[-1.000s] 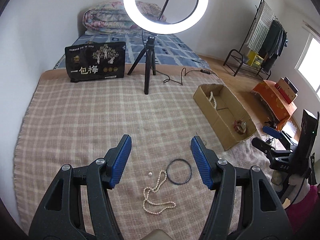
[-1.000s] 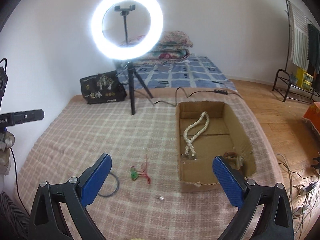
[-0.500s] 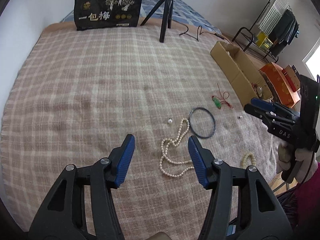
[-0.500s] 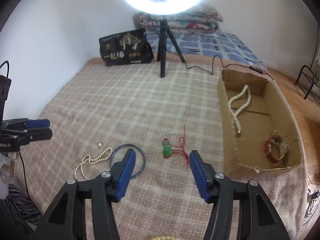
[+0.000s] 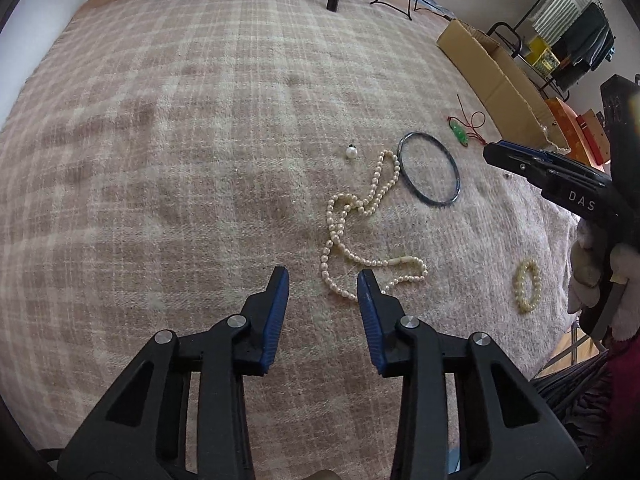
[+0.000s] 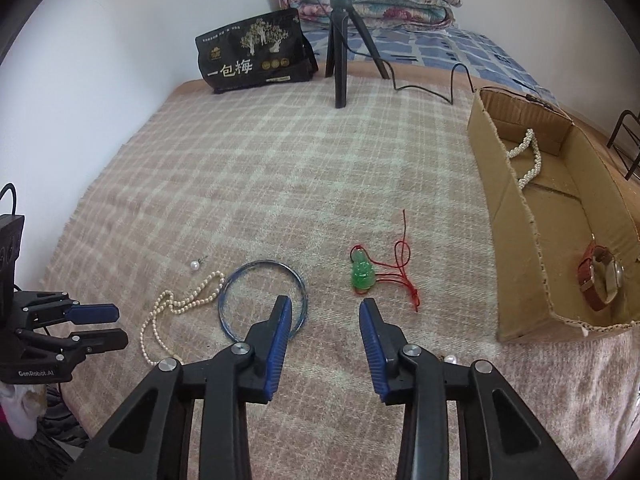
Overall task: Organize jewelry
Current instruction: 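Close the left tool on the pearl necklace while the right tool grips the blue bangle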
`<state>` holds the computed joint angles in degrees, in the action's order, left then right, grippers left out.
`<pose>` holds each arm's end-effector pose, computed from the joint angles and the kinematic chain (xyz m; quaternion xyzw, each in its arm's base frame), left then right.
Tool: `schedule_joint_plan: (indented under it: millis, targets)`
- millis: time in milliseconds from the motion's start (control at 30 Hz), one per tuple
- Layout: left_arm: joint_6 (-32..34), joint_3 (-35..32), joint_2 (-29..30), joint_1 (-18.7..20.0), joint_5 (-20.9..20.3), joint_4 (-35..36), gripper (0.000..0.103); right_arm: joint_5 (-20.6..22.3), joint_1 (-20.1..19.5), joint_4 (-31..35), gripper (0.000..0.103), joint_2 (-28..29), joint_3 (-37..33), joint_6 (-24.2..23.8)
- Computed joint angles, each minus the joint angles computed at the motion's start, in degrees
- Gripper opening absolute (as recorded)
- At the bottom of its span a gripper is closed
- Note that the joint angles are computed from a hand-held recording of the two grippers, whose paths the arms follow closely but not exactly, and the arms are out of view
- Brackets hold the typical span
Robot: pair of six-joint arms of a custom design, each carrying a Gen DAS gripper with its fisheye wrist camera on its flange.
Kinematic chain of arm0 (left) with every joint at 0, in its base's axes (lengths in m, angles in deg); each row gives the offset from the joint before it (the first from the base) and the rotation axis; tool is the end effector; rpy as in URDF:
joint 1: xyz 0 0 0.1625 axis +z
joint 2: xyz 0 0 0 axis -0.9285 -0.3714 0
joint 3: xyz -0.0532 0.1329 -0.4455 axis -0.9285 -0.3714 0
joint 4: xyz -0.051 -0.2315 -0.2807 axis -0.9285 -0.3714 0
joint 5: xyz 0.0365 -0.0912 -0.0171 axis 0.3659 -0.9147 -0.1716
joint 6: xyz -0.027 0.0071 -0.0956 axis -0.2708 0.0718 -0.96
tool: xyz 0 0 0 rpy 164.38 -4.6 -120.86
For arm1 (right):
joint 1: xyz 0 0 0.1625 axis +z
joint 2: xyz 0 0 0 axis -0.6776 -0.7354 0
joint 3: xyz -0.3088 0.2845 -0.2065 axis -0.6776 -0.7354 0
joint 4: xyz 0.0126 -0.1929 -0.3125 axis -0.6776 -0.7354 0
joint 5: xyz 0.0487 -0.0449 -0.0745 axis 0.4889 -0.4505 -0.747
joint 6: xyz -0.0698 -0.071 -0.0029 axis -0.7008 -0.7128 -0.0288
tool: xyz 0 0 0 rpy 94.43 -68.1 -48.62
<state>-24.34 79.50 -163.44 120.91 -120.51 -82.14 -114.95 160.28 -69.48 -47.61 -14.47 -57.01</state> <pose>-0.0442 -0.3973 0.3303 -0.1665 0.9031 -0.2745 0.2852 0.4302 -0.6165 -0.0288 0.4766 -0.8573 -0.0058 0.1947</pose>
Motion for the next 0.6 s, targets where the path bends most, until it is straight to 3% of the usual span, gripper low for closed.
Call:
schedule_joint_plan:
  millis: [333,567,600]
  targets:
    - [0.7,-1.5,1.8,1.7,0.6,3.6,0.031,-1.2,0.1,0.4,0.033,1.3,-1.4,-0.9]
    - [1.9,-2.6,5.1,1.9,3.4,5.8,0.031,-1.5,0.1,1.8,0.033,2.4,-2.2,-0.7]
    - [1.6,-2.5,5.5,1.9,4.3,5.6,0.027,-1.5,0.1,2.1,0.033,2.6,-2.3,-0.7]
